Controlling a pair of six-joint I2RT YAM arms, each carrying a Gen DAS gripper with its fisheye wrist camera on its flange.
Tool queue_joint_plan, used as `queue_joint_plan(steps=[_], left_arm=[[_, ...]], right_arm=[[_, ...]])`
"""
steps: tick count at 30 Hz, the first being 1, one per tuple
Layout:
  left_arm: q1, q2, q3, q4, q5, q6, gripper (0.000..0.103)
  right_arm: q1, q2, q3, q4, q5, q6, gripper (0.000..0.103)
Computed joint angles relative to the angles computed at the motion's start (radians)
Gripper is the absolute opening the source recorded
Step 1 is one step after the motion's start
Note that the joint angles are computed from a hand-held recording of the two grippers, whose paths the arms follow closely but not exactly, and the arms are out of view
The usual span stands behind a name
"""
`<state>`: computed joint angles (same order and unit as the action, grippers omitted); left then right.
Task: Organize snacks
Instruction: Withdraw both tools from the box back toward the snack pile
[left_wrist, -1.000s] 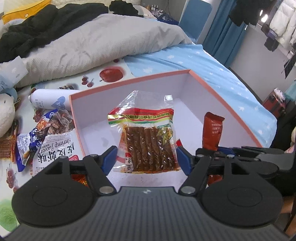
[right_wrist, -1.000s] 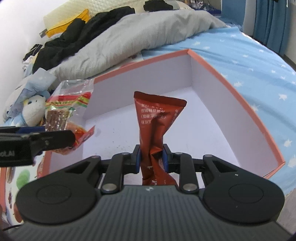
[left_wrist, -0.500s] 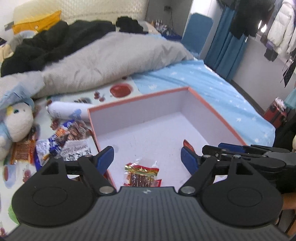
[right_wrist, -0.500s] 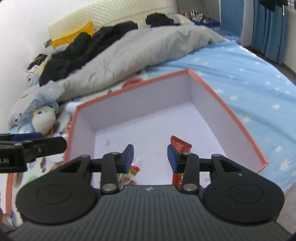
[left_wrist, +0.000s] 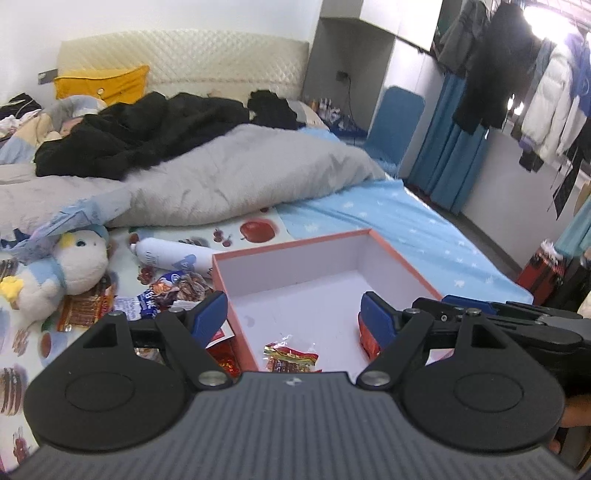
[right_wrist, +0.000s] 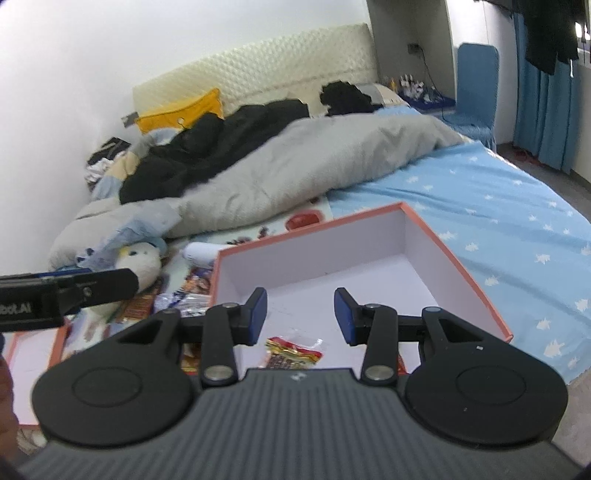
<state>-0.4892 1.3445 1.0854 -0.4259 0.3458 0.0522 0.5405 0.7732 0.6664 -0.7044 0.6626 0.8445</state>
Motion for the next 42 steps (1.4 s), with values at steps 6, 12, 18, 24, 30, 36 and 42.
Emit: queue_joint_plan(steps=[6, 12, 18, 24, 30, 36, 42], left_arm=[[0.092, -0.134, -0.068, -0.043, 0.058, 0.016, 0.083], [0.197, -0.222, -0.103, -0.096, 0.12, 0.049, 0.083], [0.293, -0.285, -0.13, -0.145, 0.169, 0.09, 0.083], [0.383, -0.322, -0.166, -0.183, 0.21, 0.134, 0.083], [0.483, -0.348, -0.206, -0.216, 0.257, 0.192, 0.083], [0.583, -0.362, -0.239, -0.253, 0.304, 0.26, 0.083], [0.699, -0.366, -0.272, -0.29, 0.351, 0.349, 0.083]], right_arm=[[0.192, 0.051, 0.071, -0.08, 0.144, 0.109, 0.043], [0.332, 0.116, 0.124, -0.131, 0.23, 0.205, 0.043], [0.418, 0.186, 0.157, -0.128, 0.269, 0.253, 0.043], [0.474, 0.264, 0.178, -0.098, 0.28, 0.272, 0.043], [0.521, 0.337, 0.187, -0.05, 0.271, 0.289, 0.043], [0.582, 0.426, 0.213, -0.023, 0.268, 0.334, 0.043], [0.626, 0.509, 0.228, -0.002, 0.244, 0.375, 0.043]])
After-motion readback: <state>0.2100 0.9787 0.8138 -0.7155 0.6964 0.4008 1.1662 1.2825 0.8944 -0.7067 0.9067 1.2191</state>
